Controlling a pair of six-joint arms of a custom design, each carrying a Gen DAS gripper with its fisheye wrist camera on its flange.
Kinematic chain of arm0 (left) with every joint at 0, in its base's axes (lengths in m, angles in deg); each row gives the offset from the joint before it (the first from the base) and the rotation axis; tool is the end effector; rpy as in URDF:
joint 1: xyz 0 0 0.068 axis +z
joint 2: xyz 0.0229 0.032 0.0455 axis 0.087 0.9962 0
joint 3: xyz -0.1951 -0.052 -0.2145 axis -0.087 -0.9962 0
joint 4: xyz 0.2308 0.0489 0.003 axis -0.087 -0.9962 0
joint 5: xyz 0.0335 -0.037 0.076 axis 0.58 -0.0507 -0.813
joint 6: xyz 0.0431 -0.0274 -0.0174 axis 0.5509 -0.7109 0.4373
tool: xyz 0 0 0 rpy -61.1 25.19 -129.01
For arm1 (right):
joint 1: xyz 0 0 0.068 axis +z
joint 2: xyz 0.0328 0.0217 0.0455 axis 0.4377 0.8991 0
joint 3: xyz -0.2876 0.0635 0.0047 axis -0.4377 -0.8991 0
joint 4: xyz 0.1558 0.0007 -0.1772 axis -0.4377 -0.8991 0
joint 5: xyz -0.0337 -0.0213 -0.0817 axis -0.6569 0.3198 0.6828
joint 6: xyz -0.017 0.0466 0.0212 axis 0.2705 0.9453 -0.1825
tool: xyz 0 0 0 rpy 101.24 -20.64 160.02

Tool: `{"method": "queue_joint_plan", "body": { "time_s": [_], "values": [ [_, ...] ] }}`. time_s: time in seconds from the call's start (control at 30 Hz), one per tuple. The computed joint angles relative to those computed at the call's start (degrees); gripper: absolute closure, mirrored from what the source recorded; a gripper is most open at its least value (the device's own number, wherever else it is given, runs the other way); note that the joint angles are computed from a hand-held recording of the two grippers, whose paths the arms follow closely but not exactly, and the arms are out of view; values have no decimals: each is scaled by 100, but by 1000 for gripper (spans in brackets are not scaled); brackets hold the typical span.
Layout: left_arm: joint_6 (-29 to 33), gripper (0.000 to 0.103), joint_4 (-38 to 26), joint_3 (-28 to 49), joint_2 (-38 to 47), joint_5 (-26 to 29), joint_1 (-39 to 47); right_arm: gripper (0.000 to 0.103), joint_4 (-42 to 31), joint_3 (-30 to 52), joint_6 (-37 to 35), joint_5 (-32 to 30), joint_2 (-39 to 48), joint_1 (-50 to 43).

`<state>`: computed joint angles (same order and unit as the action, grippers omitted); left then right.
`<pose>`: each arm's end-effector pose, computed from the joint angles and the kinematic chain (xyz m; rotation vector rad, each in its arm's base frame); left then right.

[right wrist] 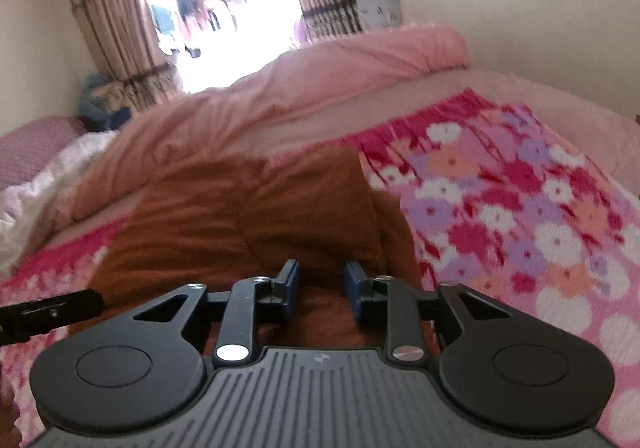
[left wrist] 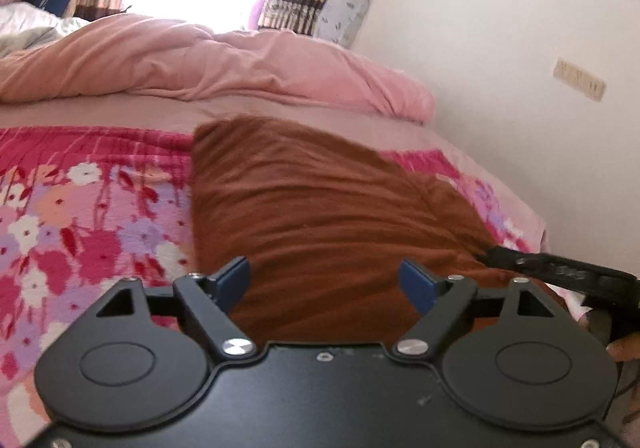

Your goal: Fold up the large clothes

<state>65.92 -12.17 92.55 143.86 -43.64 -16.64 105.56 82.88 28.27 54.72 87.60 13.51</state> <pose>0.2674 -0.1046 0.1731 -0.0165 2.0834 -0.4184 0.2255 -0.0368 0.1545 0.1134 2.1048 0.3124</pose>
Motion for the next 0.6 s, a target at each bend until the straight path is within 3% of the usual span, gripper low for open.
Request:
{"method": "queue_joint_plan", "body": {
  "time_s": [0.03, 0.07, 0.1, 0.23, 0.37, 0.47, 0.6],
  "values": [
    [-21, 16, 82, -119, -81, 124, 141, 42, -25, 14, -24, -291, -84, -228],
    [-63, 14, 101, -222, -159, 324, 362, 22, -39, 48, -10, -566, -125, -477],
    [-127, 14, 119, -294, -182, 540, 575, 19, -50, 110, -14, -885, -90, -768],
    [-643, 13, 502, -514, 215, 1759, 1456, 19, -852, 871, -246, -2056, 678, -1638],
    [-1351, 13, 1306, -610, 1143, 3198, 2196, 19, -1734, 1701, -384, -3285, 1881, -2273],
    [-1448, 9, 1395, -503, 1508, 3509, 2311, 17, -2182, 2238, -247, -4098, 2664, -2549],
    [-1631, 6, 1839, -340, 1973, 3873, 2345, 14, -2883, 2844, -445, -4573, 3275, -2548]
  ]
}}
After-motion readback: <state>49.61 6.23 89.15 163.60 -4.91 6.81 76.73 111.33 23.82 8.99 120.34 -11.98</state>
